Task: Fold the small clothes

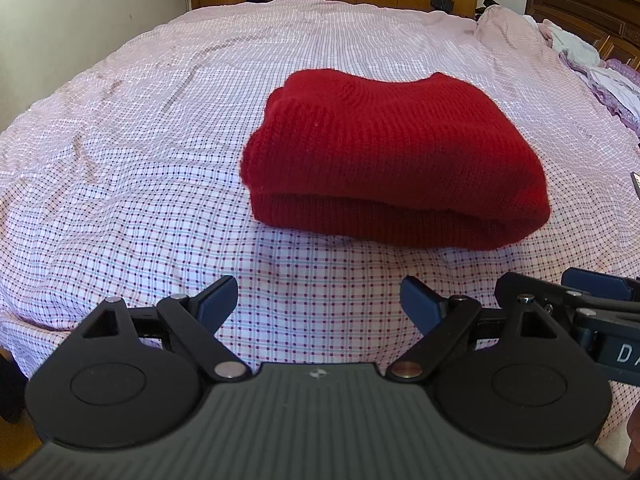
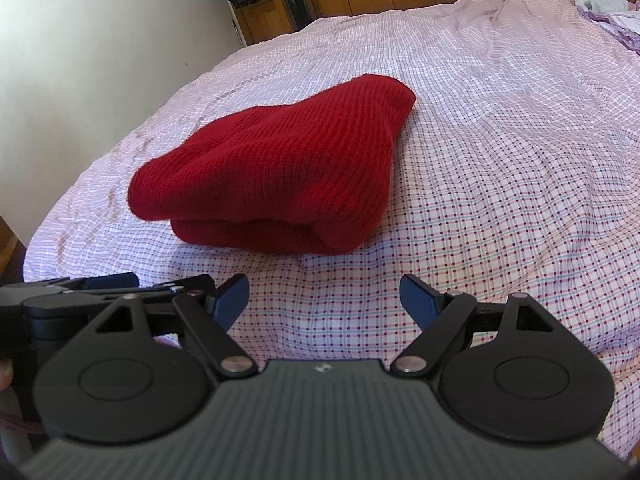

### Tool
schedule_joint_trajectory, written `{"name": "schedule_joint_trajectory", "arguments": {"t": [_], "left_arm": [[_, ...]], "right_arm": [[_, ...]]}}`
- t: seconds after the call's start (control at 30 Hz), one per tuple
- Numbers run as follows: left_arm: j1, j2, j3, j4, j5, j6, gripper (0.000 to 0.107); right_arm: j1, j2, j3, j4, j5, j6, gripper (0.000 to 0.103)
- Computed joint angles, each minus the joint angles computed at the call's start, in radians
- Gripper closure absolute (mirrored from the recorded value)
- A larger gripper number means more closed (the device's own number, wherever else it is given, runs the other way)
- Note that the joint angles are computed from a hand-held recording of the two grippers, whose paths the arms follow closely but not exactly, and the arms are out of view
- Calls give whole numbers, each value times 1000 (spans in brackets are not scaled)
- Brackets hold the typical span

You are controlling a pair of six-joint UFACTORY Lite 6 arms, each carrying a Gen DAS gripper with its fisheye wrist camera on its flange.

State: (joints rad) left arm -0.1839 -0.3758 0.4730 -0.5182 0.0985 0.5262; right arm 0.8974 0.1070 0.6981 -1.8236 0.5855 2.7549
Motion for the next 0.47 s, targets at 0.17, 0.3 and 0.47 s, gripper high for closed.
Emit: {"name": "schedule_joint_trajectory", "arguments": {"t": [0.17, 0.3, 0.47], "left_arm": [[0, -2, 0, 0, 4, 1, 16], [0, -4, 1, 2, 10, 0, 16], [6, 2, 10, 19, 25, -15, 16]], "right_arm": [[1, 2, 0, -2, 2, 3, 19], [3, 6, 5, 3, 0, 0, 19], [5, 7, 7, 6, 2, -1, 19]]}}
